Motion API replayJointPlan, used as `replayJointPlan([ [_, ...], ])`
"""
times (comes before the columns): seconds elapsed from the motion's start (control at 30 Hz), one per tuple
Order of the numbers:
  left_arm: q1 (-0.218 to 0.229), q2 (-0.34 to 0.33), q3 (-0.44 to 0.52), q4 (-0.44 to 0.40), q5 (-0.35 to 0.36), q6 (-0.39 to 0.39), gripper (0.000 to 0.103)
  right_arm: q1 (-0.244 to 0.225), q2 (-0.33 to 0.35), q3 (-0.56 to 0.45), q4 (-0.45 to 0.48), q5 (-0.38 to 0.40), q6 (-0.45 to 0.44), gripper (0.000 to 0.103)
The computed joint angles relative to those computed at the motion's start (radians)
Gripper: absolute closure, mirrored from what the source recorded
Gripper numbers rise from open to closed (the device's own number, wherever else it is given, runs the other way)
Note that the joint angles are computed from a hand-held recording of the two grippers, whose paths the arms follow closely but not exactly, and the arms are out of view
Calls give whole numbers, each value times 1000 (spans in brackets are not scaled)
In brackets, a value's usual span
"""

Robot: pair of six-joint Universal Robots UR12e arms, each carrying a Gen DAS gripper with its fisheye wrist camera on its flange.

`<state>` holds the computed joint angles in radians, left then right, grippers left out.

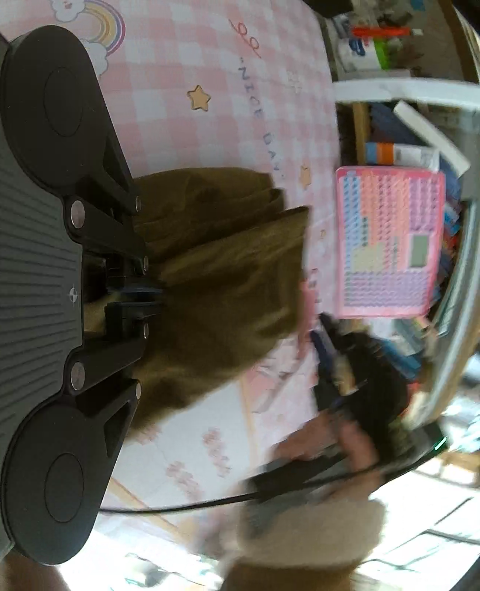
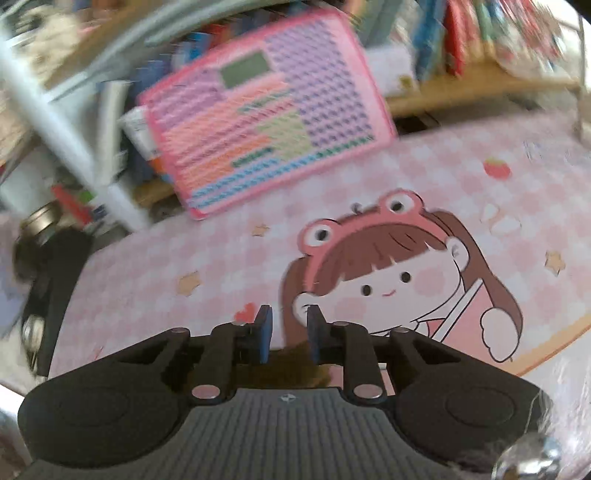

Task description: Fold clothes

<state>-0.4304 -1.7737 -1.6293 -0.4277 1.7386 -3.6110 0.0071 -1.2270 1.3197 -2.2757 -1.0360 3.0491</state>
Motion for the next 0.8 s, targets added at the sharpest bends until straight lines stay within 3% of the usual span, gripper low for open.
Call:
replayJointPlan([
  [0.1, 1, -10, 8, 84, 49, -41, 92, -12, -73, 102, -58, 55, -108, 81],
  [0.2, 10, -30, 43, 54, 68, -18, 92, -13, -140, 187, -31, 81, -231, 79],
  [0.27, 20, -48, 72, -15, 62, 4, 93, -3, -161, 216, 8, 48, -304, 79],
  [0.33, 32, -61, 93, -101, 45, -1, 94, 11, -162, 230, -21, 2, -338, 80],
  [0.47, 42, -72, 95, -113, 34, -29, 101, 41, -163, 259, -83, -89, -405, 80],
  [0.67, 41, -66, 89, -92, 32, -52, 98, 26, -168, 265, -86, -53, -391, 77],
  [0.8, 24, -44, 67, -38, 60, -48, 93, 0, -192, 286, -100, 7, -343, 65],
])
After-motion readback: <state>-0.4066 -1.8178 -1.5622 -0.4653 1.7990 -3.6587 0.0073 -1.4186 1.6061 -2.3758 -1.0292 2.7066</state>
